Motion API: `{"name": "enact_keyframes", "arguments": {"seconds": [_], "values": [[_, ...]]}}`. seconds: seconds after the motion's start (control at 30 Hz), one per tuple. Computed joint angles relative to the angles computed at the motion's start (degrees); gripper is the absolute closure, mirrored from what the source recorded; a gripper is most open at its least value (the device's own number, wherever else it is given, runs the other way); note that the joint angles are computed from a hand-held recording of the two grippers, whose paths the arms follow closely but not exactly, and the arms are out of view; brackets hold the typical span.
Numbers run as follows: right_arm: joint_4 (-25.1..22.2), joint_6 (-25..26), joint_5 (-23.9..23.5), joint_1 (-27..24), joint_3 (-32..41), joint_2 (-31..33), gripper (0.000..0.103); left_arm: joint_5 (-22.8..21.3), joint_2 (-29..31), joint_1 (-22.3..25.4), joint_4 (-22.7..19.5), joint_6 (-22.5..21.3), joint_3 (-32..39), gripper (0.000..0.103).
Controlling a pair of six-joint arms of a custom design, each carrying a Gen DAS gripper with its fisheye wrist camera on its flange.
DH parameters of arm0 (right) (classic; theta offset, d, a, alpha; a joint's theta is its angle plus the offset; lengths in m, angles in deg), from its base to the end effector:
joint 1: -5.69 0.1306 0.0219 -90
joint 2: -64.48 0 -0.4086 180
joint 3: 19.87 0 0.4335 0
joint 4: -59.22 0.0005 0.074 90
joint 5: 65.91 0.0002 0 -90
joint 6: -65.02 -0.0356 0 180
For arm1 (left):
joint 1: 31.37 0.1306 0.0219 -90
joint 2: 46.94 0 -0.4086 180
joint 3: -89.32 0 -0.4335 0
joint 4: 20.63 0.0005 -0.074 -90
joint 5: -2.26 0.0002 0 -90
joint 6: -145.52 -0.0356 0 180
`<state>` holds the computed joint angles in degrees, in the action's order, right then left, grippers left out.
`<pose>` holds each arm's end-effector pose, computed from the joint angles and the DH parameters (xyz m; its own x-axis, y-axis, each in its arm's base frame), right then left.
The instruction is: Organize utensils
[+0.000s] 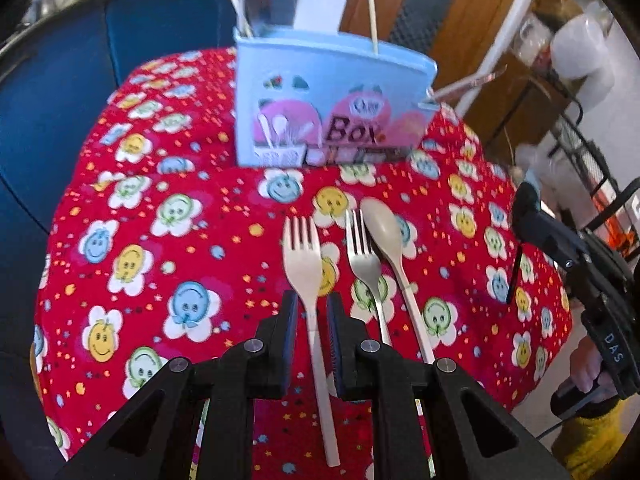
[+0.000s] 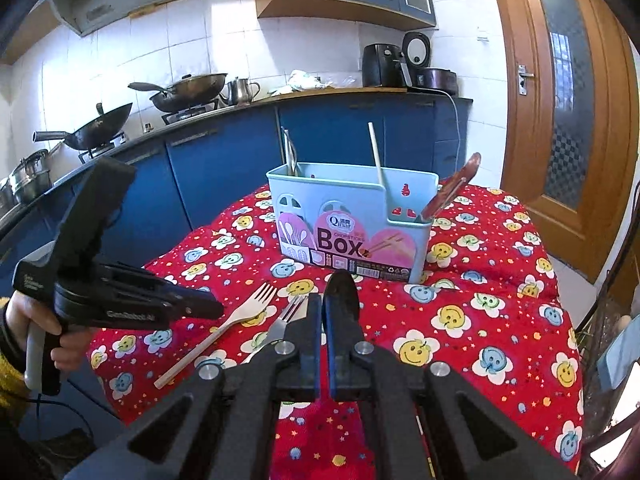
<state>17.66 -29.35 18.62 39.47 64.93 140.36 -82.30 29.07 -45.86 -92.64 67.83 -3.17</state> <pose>0.3662 0.2485 0.5349 -0.4943 -0.2394 -0.8357 -0.5842 0.8033 0.1154 0.3879 -0.1042 0.5181 -0.8861 0.0098 -0.4634 0.1078 0.9767 -0.1856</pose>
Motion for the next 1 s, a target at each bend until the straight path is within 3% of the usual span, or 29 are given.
{"name": "enact_keyframes", "arguments": {"seconds": [0.27,0.57,0.77,1.0], "values": [[1.9,-1.5,-1.9,-1.4,-1.3,-1.3,0.1,-0.3,4.3,-0.6,-5.8,-0.6,3.0,0.088],[3.0,-2.4,-3.8,-2.0,-2.0,-1.5,0.1,1.4,7.0,0.3,-6.3,-1.1,4.9,0.091],[3.6,-3.8,-4.7,-2.6,-2.2,-1.2,0.1,3.8,4.4,1.5,-1.6,-0.5,2.1,0.092],[5.7,-6.4,-5.7,-3.1,-2.0,-0.8,0.1,4.1,-3.6,2.3,11.7,1.0,-2.8,0.092]]}}
